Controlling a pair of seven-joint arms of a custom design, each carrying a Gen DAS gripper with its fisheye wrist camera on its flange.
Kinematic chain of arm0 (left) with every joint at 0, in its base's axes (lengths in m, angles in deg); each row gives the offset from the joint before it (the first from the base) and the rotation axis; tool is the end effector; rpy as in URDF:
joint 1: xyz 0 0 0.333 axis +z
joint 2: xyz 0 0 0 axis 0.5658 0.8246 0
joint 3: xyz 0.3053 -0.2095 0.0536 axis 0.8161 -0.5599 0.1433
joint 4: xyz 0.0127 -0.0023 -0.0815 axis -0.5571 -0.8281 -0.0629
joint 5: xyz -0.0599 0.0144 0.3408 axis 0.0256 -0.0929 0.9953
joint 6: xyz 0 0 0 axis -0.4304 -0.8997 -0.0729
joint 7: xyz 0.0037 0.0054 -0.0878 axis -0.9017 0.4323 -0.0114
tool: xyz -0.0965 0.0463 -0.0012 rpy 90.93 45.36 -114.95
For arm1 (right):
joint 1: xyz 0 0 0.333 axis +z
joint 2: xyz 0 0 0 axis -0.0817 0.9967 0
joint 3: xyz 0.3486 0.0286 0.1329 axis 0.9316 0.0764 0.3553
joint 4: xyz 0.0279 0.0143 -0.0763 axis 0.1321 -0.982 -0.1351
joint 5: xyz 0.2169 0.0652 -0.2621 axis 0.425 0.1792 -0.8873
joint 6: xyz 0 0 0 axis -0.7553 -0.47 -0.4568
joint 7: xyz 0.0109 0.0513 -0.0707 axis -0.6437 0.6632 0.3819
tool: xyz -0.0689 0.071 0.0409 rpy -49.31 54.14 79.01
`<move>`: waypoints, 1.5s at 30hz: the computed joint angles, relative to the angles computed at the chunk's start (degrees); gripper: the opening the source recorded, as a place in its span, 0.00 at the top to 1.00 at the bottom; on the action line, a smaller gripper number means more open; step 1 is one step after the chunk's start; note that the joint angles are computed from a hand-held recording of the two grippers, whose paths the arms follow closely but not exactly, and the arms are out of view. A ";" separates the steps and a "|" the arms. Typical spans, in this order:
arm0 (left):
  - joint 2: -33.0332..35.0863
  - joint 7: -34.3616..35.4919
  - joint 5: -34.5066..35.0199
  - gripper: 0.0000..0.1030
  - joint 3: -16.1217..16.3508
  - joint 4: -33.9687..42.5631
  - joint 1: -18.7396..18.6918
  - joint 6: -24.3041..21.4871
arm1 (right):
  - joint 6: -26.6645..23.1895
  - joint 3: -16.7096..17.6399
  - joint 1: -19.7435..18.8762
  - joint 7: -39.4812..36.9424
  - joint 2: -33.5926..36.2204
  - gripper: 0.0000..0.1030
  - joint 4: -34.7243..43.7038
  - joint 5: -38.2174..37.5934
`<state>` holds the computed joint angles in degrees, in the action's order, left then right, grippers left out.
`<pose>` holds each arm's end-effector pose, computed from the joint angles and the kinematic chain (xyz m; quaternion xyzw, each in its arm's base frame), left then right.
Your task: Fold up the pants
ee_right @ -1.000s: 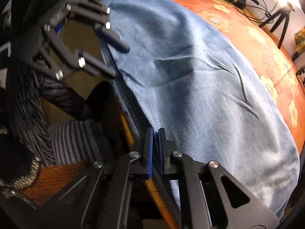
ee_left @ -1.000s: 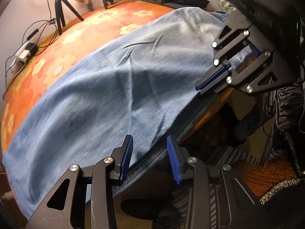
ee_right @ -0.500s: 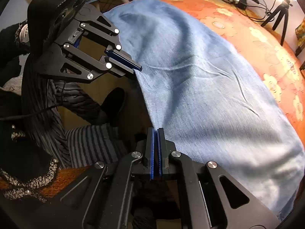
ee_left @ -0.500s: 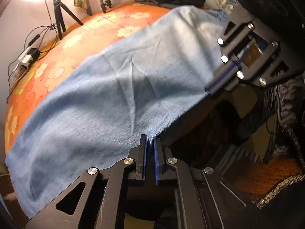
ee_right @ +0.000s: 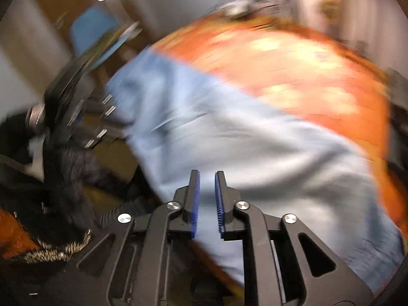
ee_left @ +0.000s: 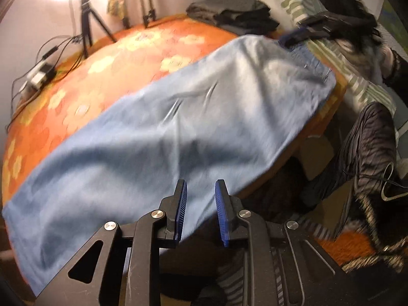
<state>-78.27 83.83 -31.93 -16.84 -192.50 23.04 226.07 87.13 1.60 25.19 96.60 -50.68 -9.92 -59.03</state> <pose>0.5118 -0.2310 0.5482 -0.3176 0.9151 -0.2424 0.0537 0.5287 0.4136 0.5703 -0.8112 0.4990 -0.0488 0.3008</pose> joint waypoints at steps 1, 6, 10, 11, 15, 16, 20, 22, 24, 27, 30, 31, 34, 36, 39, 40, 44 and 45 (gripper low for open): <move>0.64 -0.11 0.15 0.80 -0.23 0.85 -0.26 -0.19 | 0.09 -1.79 0.17 1.55 -1.20 0.86 -1.29 -2.26; 8.33 -3.69 1.52 0.80 -2.51 11.58 -2.50 -3.66 | -3.99 -5.18 -4.95 2.65 -3.03 0.65 -3.38 -5.35; 15.12 -8.14 4.78 0.80 -3.66 21.20 -4.71 -6.21 | -7.05 -2.74 -10.41 -5.77 -0.92 0.62 -1.89 2.05; 16.79 -9.08 5.84 0.80 -3.87 23.58 -5.28 -6.97 | -8.61 -2.15 -11.93 -8.95 -0.30 0.62 -1.27 4.32; 21.90 -11.24 9.82 0.79 -4.57 31.01 -7.41 -9.35 | -11.57 -1.57 -13.61 -15.17 1.78 0.62 0.47 8.25; 23.07 -11.67 10.53 0.80 -4.67 32.68 -7.87 -9.80 | -12.52 -0.95 -14.52 -17.41 2.77 0.62 1.55 10.46; 27.18 -12.82 12.78 0.80 -4.85 37.87 -9.43 -11.97 | -15.94 -0.15 -15.53 -22.77 5.41 0.62 4.23 14.93; 28.71 -13.15 13.71 0.79 -4.81 39.67 -9.97 -13.12 | -18.01 -0.46 -15.54 -23.79 6.73 0.61 5.64 15.55; 29.53 -13.17 14.57 0.79 -4.73 40.22 -10.39 -13.46 | -19.29 -0.66 -15.79 -24.42 7.78 0.57 6.41 16.56; 30.29 -13.20 15.54 0.80 -4.59 40.31 -10.81 -13.46 | -20.35 -0.06 -16.92 -26.40 8.06 0.54 6.09 19.81; 30.81 -13.41 15.82 0.80 -4.60 40.36 -10.82 -13.17 | -19.92 -0.42 -16.27 -26.79 7.07 0.73 4.04 20.81; 30.79 -13.15 15.57 0.80 -4.82 40.00 -10.63 -12.42 | -17.86 -1.94 -14.07 -24.61 5.70 0.86 2.00 17.30; 30.39 -12.42 15.39 0.80 -5.16 38.83 -10.39 -10.86 | -12.28 -3.04 -11.11 -20.71 1.10 0.88 -3.73 12.91; 30.04 -11.75 15.02 0.80 -5.47 37.72 -10.09 -9.49 | -6.69 -4.15 -8.29 -15.32 -3.98 0.88 -9.48 7.58; 29.74 -10.96 14.12 0.80 -5.96 36.79 -9.56 -8.41 | 1.87 -4.95 -5.47 -6.92 -9.59 0.89 -16.44 -1.50; 29.63 -10.85 14.09 0.80 -5.95 36.47 -9.59 -8.01 | 3.01 -5.78 -4.11 -2.04 -9.99 0.89 -17.37 -8.07; 30.00 -11.09 15.30 0.79 -5.37 37.13 -10.37 -7.90 | -1.33 -7.06 -2.97 9.16 -5.75 0.89 -14.16 -20.51; 30.12 -11.39 15.38 0.79 -5.28 37.38 -10.43 -8.01 | -0.65 -7.14 -3.84 10.09 -4.90 0.89 -13.58 -19.99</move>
